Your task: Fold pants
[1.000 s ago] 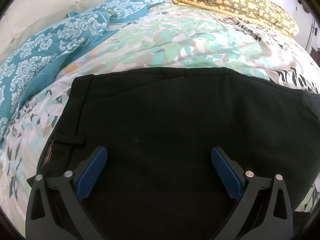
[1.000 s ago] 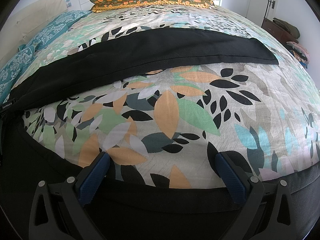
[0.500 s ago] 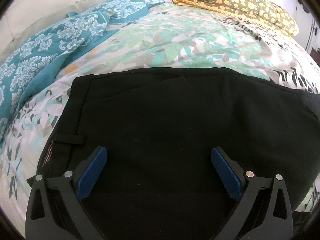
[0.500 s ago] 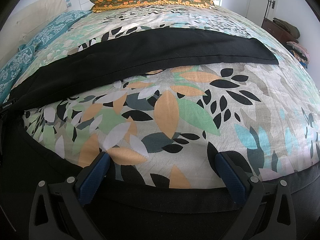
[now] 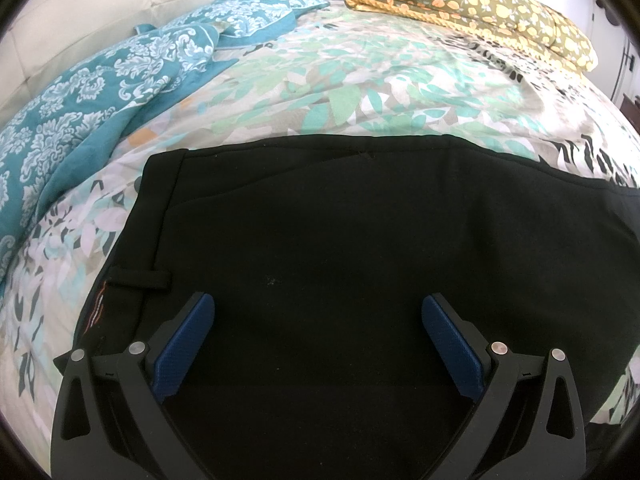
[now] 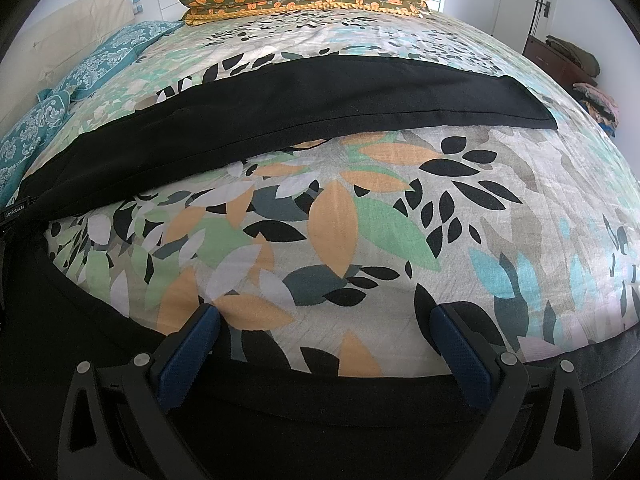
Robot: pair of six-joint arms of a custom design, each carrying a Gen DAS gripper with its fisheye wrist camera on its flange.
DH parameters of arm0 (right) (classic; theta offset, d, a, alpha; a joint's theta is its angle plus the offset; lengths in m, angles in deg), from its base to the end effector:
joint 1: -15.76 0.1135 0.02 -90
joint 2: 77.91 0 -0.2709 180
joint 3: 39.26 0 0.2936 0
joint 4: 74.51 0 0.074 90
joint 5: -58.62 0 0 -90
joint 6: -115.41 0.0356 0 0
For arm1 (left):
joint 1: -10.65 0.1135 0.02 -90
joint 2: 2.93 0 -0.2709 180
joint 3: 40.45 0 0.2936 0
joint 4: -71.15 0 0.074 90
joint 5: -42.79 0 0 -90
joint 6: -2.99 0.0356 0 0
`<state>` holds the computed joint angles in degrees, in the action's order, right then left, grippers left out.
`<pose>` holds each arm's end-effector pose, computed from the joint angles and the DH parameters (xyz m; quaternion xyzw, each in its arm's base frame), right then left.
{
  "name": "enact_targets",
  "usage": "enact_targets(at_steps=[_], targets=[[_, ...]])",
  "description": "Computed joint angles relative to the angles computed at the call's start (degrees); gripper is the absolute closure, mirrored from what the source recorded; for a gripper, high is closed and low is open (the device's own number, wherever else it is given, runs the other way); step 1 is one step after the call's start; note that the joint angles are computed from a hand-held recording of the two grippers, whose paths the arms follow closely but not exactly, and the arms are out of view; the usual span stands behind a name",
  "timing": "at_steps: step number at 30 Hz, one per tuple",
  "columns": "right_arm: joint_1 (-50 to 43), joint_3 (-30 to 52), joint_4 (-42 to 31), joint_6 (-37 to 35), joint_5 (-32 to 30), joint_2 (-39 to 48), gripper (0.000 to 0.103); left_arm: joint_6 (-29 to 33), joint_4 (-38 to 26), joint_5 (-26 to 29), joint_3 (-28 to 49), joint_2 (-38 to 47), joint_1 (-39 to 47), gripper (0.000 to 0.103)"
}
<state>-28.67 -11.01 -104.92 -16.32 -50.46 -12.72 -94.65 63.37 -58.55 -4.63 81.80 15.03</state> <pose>0.1384 -0.1194 0.0836 -0.0098 0.9675 -0.0136 0.2524 0.2466 0.0259 0.0710 -0.1280 0.9452 0.0865 0.2878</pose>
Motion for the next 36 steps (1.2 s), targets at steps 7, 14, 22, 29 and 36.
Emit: enact_targets(at_steps=[7,14,22,29,36], targets=[[0.81,-0.17,0.98,1.77,0.61,0.26,0.000,0.02,-0.03,-0.01,0.01,-0.02,-0.01,0.000],[1.31,-0.07,0.57,2.78,0.87,-0.41,0.000,0.04,-0.02,0.01,0.00,-0.01,0.00,0.000],[2.30,-0.33,0.13,2.01,2.03,-1.16,0.000,0.16,0.43,-0.01,-0.28,0.01,0.13,0.000],[-10.12,26.68,-29.94,-13.07,-13.02,15.70,0.000,-0.48,-4.74,-0.14,1.16,-1.24,-0.16,0.000],[-8.46,72.11,-27.31,-3.83,-8.16,48.90,0.000,-7.57,-24.81,3.94,-6.52,-32.90,-8.86,0.000]])
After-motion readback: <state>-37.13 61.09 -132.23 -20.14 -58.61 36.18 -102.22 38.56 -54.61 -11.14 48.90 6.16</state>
